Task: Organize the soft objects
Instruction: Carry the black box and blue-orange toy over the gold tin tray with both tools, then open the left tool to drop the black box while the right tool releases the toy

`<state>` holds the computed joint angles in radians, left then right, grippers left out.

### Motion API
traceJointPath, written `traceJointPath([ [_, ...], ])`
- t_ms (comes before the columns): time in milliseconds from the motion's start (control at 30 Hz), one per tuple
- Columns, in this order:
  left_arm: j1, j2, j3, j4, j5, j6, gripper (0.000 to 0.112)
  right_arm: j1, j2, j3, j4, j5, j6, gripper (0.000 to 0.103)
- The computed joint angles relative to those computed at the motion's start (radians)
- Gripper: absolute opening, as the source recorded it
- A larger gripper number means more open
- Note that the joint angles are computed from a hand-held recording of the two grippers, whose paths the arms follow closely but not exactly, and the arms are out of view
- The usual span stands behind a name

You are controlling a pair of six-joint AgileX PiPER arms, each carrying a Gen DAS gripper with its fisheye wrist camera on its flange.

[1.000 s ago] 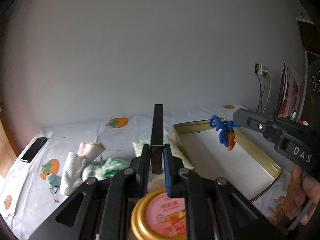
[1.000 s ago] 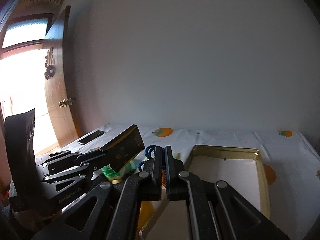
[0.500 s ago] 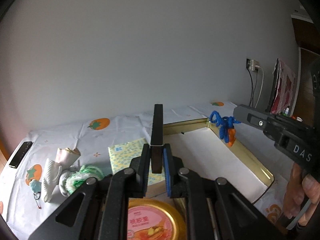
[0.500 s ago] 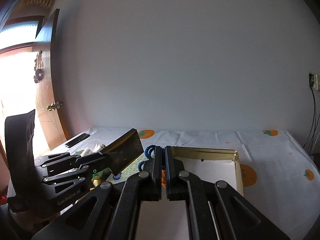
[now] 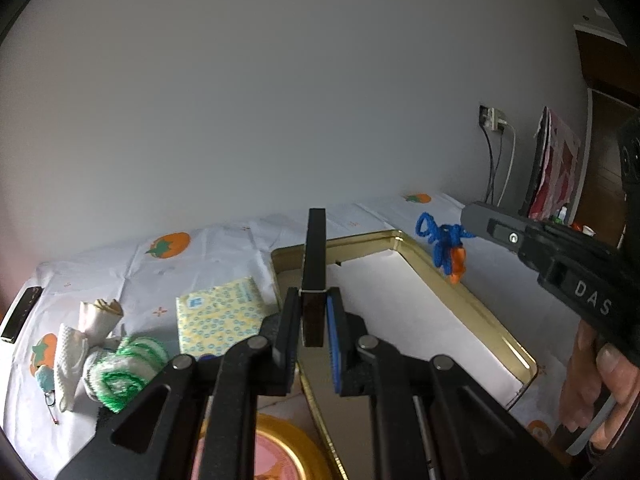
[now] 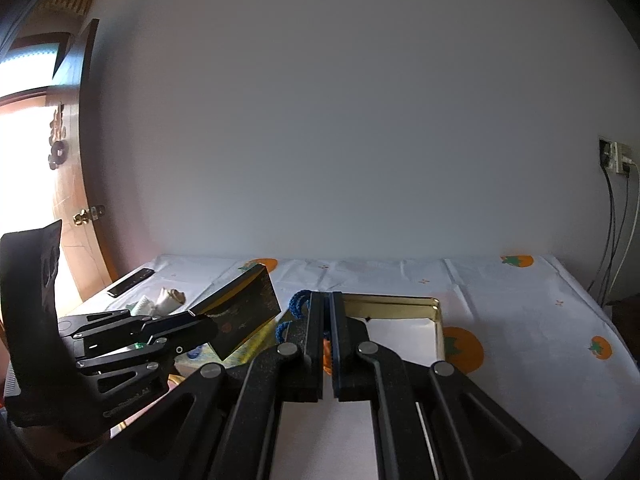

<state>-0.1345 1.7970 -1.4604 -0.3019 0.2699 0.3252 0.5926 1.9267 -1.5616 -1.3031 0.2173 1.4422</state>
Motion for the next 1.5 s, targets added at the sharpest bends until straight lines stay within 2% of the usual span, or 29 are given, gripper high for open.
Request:
traceJointPath([
  [67, -0.001, 0.017, -0.023, -0.052, 0.021, 0.054, 0.011, -0.011, 0.000, 0.002, 0.019, -0.001, -0.018, 0.003],
  [433, -0.015, 0.085, -0.116, -0.016, 0.104, 0.008, 0.011, -0.064, 0.019, -0.003, 0.180, -0.008, -0.157, 0.003],
  [700, -0.020, 0.130, -0.165, 0.054, 0.133, -0.068, 0.011, -0.097, 0.072, -0.067, 0.505, 0.008, -0.472, 0.003],
  [833, -0.021, 0.147, -0.188, 0.081, 0.147, -0.093, 0.011, -0.100, 0.098, -0.107, 0.605, 0.031, -0.577, 0.003],
  [1267, -0.025, 0.166, -0.203, 0.120, 0.160, -0.128, 0.011, -0.101, 0.144, -0.177, 0.727, 0.095, -0.687, 0.003],
  [1500, -0.024, 0.178, -0.216, 0.130, 0.175, -0.139, 0.011, -0.099, 0.150, -0.189, 0.728, 0.111, -0.690, 0.003],
])
